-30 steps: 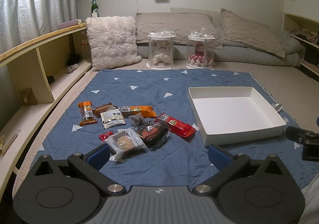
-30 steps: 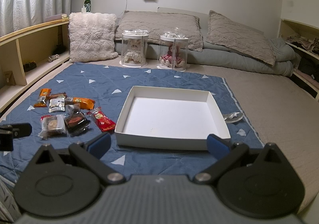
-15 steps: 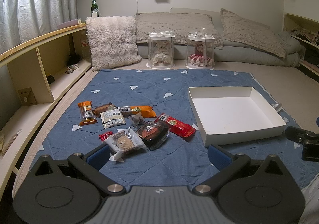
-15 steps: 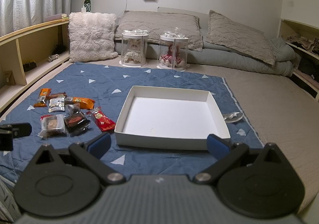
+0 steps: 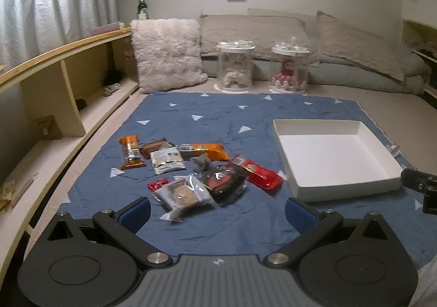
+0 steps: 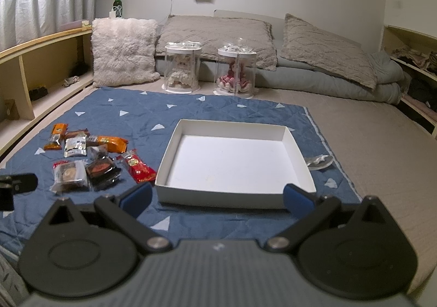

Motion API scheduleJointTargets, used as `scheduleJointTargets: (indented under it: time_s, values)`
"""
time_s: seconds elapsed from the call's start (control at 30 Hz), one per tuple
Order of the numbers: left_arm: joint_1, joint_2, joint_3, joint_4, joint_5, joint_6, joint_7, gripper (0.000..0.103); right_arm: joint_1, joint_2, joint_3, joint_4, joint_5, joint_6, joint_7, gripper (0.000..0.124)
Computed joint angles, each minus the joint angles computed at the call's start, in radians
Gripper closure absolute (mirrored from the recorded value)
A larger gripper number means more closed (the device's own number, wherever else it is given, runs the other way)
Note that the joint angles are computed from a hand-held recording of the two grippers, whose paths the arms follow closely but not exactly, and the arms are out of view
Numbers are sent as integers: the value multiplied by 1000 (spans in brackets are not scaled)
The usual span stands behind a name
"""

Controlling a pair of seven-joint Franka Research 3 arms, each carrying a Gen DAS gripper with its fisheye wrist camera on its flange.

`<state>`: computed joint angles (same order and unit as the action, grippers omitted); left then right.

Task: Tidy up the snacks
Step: 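Lower left tool onto round cookie pack while right tool reaches dark cake box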

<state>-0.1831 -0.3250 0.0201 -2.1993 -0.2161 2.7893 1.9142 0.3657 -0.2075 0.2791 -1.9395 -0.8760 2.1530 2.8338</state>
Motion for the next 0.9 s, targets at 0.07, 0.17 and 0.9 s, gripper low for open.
scheduleJointTargets:
  time_s: [0.07, 0.17, 0.9]
  values:
    - [13, 14, -6, 15, 11, 4, -17, 0, -2, 18, -4, 16, -12, 13, -17, 21]
    - [30, 36, -15, 37, 25, 18, -41, 0, 3, 47, -12, 44, -34, 29, -48, 21]
    - [168, 444, -129, 555, 434, -199, -479, 0, 71, 369, -190, 325, -63, 388, -375, 21]
